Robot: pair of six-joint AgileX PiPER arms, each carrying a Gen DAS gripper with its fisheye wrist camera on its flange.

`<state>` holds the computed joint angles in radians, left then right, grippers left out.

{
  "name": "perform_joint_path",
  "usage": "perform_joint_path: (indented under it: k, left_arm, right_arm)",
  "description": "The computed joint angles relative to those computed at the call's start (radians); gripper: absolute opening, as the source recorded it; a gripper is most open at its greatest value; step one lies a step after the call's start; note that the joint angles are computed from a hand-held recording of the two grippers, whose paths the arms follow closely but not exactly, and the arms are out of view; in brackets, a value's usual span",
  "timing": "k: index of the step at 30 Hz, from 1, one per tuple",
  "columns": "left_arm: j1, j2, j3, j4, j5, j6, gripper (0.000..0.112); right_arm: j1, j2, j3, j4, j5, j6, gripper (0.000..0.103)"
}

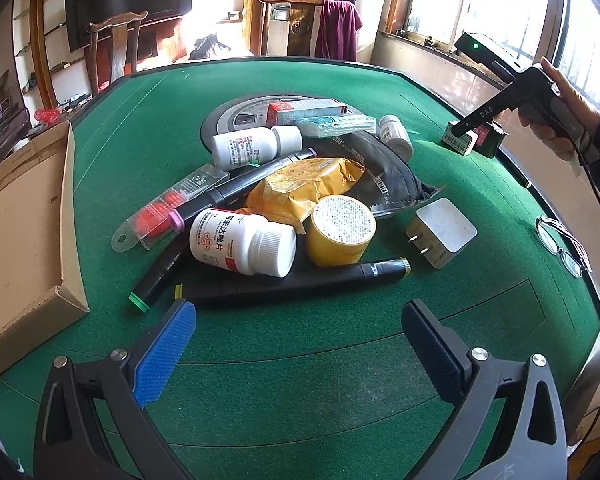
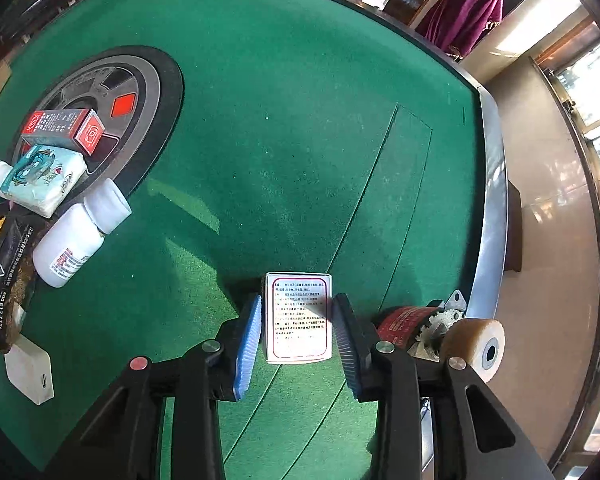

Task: Organize objects
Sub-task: 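Close the right gripper on the white medicine box, then lift the medicine box with the right gripper and carry it toward the pile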

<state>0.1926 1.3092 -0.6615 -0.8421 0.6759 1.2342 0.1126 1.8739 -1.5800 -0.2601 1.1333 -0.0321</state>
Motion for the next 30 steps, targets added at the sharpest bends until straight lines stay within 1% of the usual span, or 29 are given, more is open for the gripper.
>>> perform_joint_path:
  k: [2, 5, 10, 11, 13, 15, 19, 21, 23, 26, 27, 28, 30]
  left_arm:
    - [0.003, 0.003, -0.002, -0.003, 0.005, 0.003, 0.103]
    - [0.006, 0.009, -0.006, -0.005, 0.008, 0.001, 0.103]
    - [0.002, 0.015, -0.008, -0.003, 0.007, -0.006, 0.103]
    - [0.001, 0.014, -0.007, -0.003, 0.004, -0.007, 0.103]
    - [-0.002, 0.015, -0.008, -0.002, 0.003, -0.011, 0.103]
    - [-0.005, 0.013, -0.006, 0.000, -0.003, -0.013, 0.103]
    - [-0.004, 0.014, -0.005, -0.002, -0.002, -0.009, 0.103]
    - [0.000, 0.013, -0.006, -0.004, 0.000, -0.007, 0.103]
    - [-0.001, 0.013, -0.004, -0.003, 0.000, -0.009, 0.103]
    - [0.001, 0.013, -0.003, -0.006, 0.002, -0.004, 0.103]
    - [0.002, 0.013, -0.003, -0.008, 0.004, -0.002, 0.103]
    - [0.003, 0.012, -0.002, -0.009, 0.003, 0.000, 0.103]
    - [0.007, 0.012, -0.001, -0.014, 0.005, 0.006, 0.103]
  right_arm:
    - [-0.009, -0.002, 0.014, -0.008, -0.016, 0.013, 0.038]
    - [-0.030, -0.003, 0.036, 0.023, -0.044, 0.006, 0.040]
    - [-0.046, -0.026, 0.094, 0.039, -0.129, 0.055, 0.040]
    - [-0.020, -0.028, 0.110, 0.035, -0.147, 0.105, 0.041]
    - [-0.017, -0.030, 0.122, 0.031, -0.171, 0.154, 0.044]
    - [0.002, -0.026, 0.132, 0.018, -0.195, 0.202, 0.044]
    - [0.007, -0.020, 0.137, 0.041, -0.219, 0.230, 0.044]
    - [0.016, -0.043, 0.159, 0.050, -0.245, 0.254, 0.044]
    - [0.015, -0.068, 0.174, 0.082, -0.266, 0.242, 0.044]
    - [0.035, -0.121, 0.210, 0.053, -0.294, 0.294, 0.044]
    - [0.023, -0.122, 0.203, 0.059, -0.308, 0.280, 0.042]
    - [0.029, -0.132, 0.207, 0.038, -0.317, 0.293, 0.040]
    - [0.021, -0.124, 0.196, -0.023, -0.341, 0.332, 0.040]
